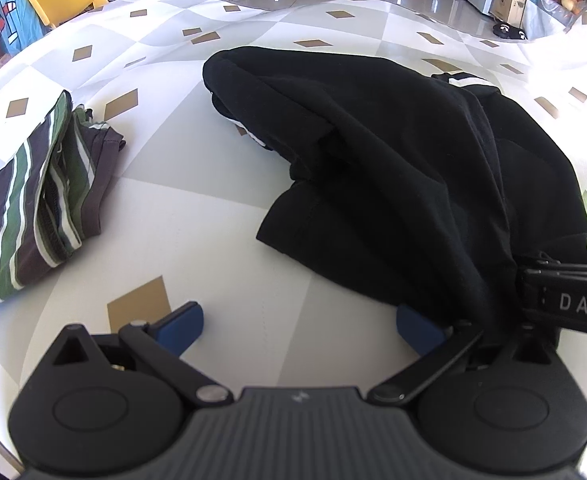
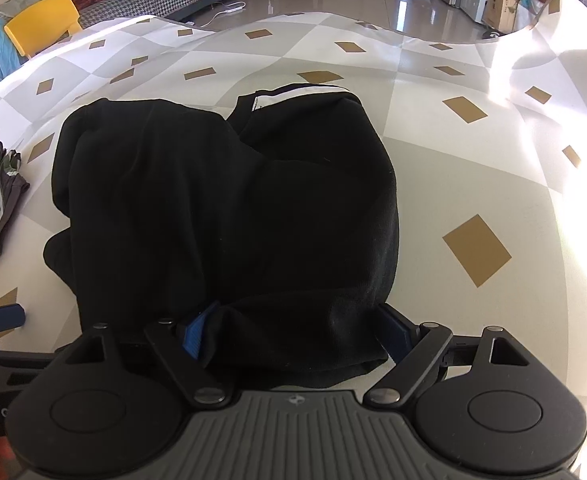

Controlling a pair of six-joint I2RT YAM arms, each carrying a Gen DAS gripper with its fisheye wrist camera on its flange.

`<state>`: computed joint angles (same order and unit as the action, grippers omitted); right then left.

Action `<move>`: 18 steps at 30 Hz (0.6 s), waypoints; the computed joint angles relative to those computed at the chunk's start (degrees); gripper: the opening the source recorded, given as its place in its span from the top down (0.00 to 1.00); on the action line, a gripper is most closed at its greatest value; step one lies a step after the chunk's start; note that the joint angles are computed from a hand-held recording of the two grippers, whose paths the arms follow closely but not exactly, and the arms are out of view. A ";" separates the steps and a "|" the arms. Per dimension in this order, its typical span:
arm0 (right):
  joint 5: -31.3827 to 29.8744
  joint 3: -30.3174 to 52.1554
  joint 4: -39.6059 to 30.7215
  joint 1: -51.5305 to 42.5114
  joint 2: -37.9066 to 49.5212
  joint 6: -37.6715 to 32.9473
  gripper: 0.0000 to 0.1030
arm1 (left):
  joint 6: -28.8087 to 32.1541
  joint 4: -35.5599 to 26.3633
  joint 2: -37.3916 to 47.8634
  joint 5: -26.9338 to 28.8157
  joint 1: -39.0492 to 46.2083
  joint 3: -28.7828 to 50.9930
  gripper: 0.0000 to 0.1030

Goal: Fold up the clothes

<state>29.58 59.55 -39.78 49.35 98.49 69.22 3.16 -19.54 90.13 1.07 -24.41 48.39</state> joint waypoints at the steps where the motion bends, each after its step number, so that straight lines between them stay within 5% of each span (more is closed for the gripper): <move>1: 0.12 0.17 -0.65 0.63 0.07 1.15 0.19 | 0.11 -0.03 -0.54 0.04 0.11 -0.50 0.00; 12: 1.75 1.83 -6.70 7.68 0.99 14.60 0.19 | -0.57 -0.05 -8.41 -1.04 -0.99 -7.76 0.00; 18: 0.46 1.70 -7.92 8.71 -0.18 15.97 0.19 | -0.07 0.11 -8.60 -1.47 -0.49 -8.20 0.00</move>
<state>30.04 61.25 -47.70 58.06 98.32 85.19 3.09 -19.44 81.53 -0.40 -24.90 40.20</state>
